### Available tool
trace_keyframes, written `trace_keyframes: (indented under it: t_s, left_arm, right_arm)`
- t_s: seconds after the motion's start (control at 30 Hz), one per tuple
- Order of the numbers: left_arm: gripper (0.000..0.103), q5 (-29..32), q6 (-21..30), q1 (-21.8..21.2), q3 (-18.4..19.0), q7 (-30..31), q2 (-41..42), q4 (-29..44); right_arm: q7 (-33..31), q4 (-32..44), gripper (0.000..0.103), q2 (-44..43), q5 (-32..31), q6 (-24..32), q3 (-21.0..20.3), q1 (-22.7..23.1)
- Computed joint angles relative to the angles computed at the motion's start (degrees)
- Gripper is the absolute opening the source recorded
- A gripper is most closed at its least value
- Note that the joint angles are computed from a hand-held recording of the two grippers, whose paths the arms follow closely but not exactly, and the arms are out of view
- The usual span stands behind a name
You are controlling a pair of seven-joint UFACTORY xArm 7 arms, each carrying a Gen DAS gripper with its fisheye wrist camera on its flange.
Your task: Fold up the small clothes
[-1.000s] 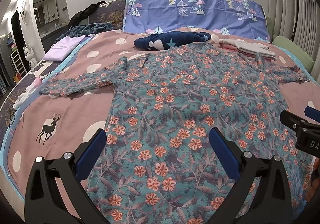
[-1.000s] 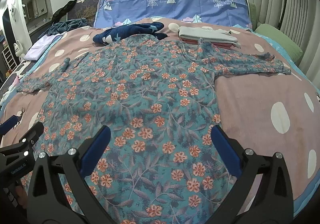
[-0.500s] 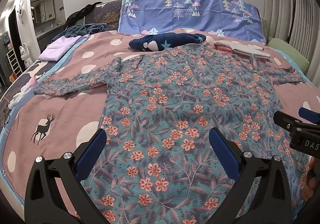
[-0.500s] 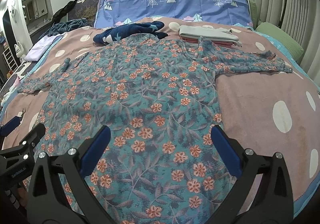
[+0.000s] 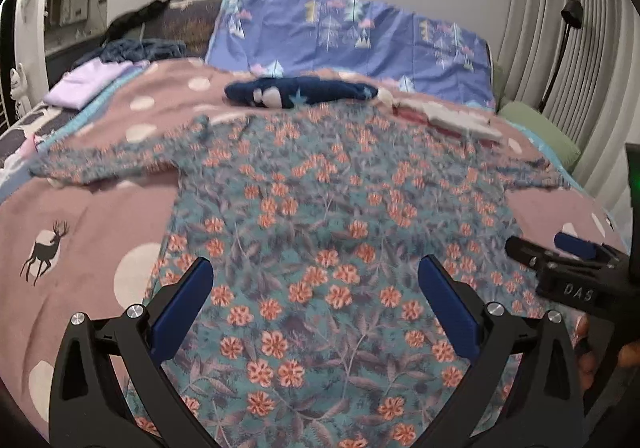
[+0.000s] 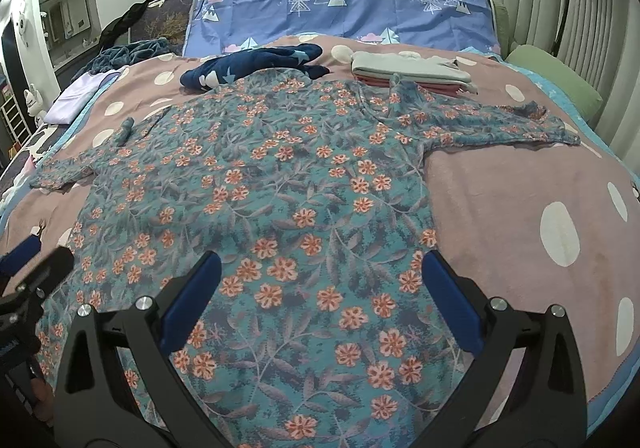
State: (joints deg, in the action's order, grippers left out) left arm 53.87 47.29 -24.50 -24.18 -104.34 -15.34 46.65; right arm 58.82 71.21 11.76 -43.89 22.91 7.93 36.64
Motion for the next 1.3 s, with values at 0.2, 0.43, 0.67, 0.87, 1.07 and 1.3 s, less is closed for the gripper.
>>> trace_keyframes:
  t_s: [0.2,0.43,0.67,0.87,1.07,1.3]
  left_arm:
    - [0.102,-1.1,-8.4,1.1,1.7,-0.7,-2.4,-3.9]
    - [0.102,-2.3,-8.8,3.3,0.3,0.0,-1.8,-3.4]
    - [0.102,0.7,-22.6,8.1,0.7,-5.2,-7.0,-8.9]
    - [0.079,-7.3,-22.2,11.5,4.0,1.5,-12.7,-15.2]
    - [0.055,-15.2,-19.8,20.5,12.1,6.1,-23.4,-26.8]
    - [0.055,-14.4,-25.4,39.8,19.6,11.4,-21.3,-29.1]
  right_arm:
    - [0.3,0.0,0.101,0.2,0.0,-0.8,-0.1,-0.1]
    - [-2.8,0.9,0.101,0.8,3.7,0.9,0.2,-0.1]
    - [2.6,1.4,0.101,1.8,-1.9,-1.2,-1.9,1.1]
    - [-0.5,3.0,0.101,3.3,1.0,0.5,-1.3,0.6]
    - [-3.0,4.5,0.101,4.4,4.3,3.2,-1.6,0.7]
    - [-2.2,5.6,0.101,5.9,5.1,2.8,-2.7,0.1]
